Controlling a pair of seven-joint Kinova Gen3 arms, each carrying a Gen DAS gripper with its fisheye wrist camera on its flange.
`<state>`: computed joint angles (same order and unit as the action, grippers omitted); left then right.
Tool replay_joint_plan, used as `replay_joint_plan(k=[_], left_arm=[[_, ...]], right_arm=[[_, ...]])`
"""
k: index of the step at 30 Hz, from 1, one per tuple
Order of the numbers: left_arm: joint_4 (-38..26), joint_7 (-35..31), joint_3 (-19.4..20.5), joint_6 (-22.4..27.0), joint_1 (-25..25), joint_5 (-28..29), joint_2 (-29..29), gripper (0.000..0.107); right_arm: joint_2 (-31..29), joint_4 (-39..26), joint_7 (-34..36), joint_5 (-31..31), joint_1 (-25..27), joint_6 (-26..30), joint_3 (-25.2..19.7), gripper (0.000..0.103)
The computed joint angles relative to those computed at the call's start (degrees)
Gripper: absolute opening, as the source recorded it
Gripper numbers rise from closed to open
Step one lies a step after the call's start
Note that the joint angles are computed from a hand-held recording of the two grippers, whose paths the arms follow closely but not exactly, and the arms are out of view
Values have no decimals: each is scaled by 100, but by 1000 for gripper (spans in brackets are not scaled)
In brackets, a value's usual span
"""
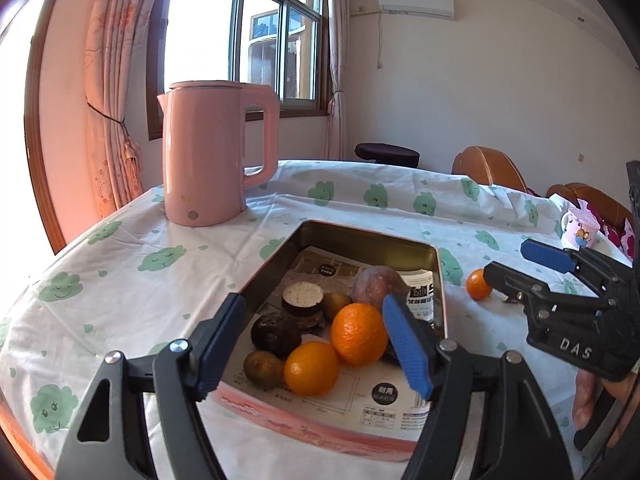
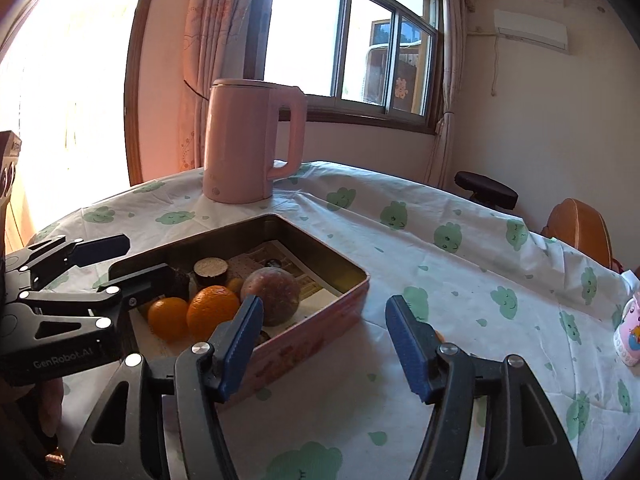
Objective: Organize fruits
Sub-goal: 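Move the left gripper to the small orange while the right moves to the cylindrical cake, then grasp the small orange with the left gripper while the right grasps the cylindrical cake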
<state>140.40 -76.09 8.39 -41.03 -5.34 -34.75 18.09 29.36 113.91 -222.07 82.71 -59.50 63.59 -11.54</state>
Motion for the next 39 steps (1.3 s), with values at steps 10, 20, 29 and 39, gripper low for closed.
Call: replay_joint_plan(k=[10,20,29,39], left_arm=[[9,-652,70,-12,916,899,-143,87],[-520,-619,304,720,1207,1147,-72,87],[-838,-324,593,1249,1247,845,36,84],[-1581,-960,518,2316,2303,1725,379,76]], right_arm=[[-500,593,-443,-986,594,-288,47,65],[-517,601,-277,-908,1010,-1163,121,62],[-689,885,-445,-824,1019,-1468,226,41],[-949,1439,-1097,-974,972,-771,6,41]])
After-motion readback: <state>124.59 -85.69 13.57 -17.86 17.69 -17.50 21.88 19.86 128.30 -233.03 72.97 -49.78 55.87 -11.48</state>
